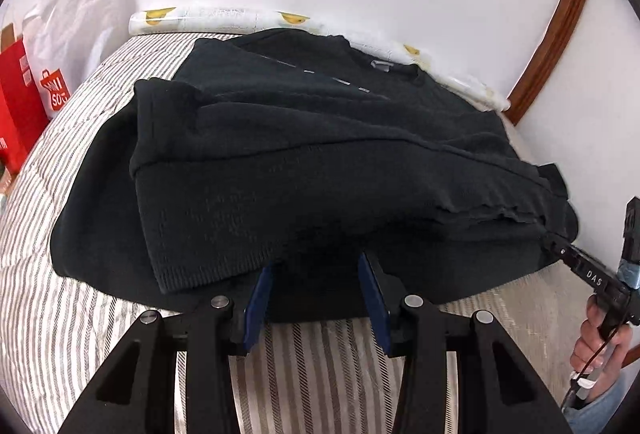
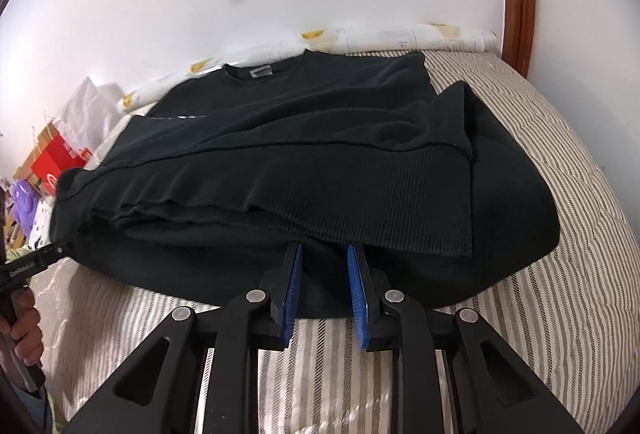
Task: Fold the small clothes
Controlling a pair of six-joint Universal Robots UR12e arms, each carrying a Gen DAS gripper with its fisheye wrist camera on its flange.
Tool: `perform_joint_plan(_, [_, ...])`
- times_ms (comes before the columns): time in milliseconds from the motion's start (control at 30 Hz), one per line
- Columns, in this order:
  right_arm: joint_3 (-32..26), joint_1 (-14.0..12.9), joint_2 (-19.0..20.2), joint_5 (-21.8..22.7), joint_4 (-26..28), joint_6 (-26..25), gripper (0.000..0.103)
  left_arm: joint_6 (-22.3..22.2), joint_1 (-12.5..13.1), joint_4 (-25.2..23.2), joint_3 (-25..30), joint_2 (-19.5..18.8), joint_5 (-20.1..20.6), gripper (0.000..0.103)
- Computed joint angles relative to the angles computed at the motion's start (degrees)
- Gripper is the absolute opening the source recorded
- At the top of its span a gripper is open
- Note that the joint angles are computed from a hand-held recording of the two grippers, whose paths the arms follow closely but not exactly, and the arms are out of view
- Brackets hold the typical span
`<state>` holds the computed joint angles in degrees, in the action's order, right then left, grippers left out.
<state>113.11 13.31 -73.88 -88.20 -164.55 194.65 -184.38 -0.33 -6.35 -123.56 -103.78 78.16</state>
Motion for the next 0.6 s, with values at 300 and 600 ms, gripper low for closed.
perform_joint_plan(300, [-1.5, 0.8, 2.1, -3.5, 0.6, -1.2, 0.023, 1.0, -2.3, 2.9, 1.1, -1.8, 6.9, 0.041])
perform_joint_plan(600, [-2.9, 1.0, 2.8, -4.7, -1.4, -3.1, 0.023, -0.1, -1.0, 7.6, 1.9, -2.1, 4.4, 0.041])
